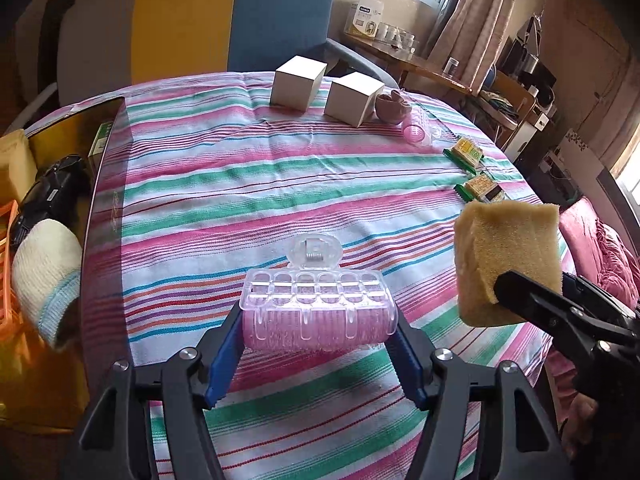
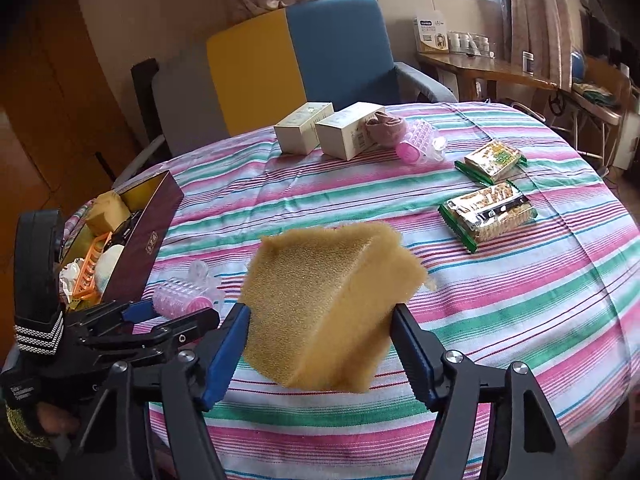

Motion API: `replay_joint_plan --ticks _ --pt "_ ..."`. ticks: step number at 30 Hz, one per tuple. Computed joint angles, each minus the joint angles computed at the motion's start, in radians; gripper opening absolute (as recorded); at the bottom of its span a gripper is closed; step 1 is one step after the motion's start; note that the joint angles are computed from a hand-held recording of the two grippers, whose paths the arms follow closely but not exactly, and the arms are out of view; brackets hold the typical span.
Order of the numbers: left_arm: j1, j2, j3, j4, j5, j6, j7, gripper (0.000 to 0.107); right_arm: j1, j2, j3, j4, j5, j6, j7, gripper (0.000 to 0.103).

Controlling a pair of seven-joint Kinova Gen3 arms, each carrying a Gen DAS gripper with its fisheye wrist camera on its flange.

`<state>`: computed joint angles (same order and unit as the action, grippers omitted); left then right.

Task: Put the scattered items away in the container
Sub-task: 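Hold the sponge in the right tool while the left tool grasps the pink roller, then carry the sponge and pink roller into the gold tray and release both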

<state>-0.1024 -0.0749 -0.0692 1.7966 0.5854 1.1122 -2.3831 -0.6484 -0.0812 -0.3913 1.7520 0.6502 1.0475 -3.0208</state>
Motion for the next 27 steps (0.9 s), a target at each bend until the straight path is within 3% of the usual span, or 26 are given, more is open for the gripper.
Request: replay_joint_plan --ticks 8,14,21,27 --pt "-0.049 -0.06 -0.086 -0.019 0.083 0.057 -0.081 0.067 -0.022 0.011 -0.017 -0.062 0.038 0.026 0.02 0.071" --pt "-0.129 -0.05 -0.153 -0.06 0.118 0.077 -0.099 0.068 -0.053 0.069 0.008 -0.153 0.047 -0.007 0.11 0.071" --pt "-0.259 0.028 -0.193 -0.156 0.152 0.05 -0.1 0.068 -0.12 0.215 0.076 -0.352 0.005 -0.071 0.312 0.071" --pt "-0.358 0.142 -0.154 -0.286 0.133 -0.004 -0.046 0.068 -0.148 0.369 0.131 -0.575 -0.082 -0.09 0.482 0.071"
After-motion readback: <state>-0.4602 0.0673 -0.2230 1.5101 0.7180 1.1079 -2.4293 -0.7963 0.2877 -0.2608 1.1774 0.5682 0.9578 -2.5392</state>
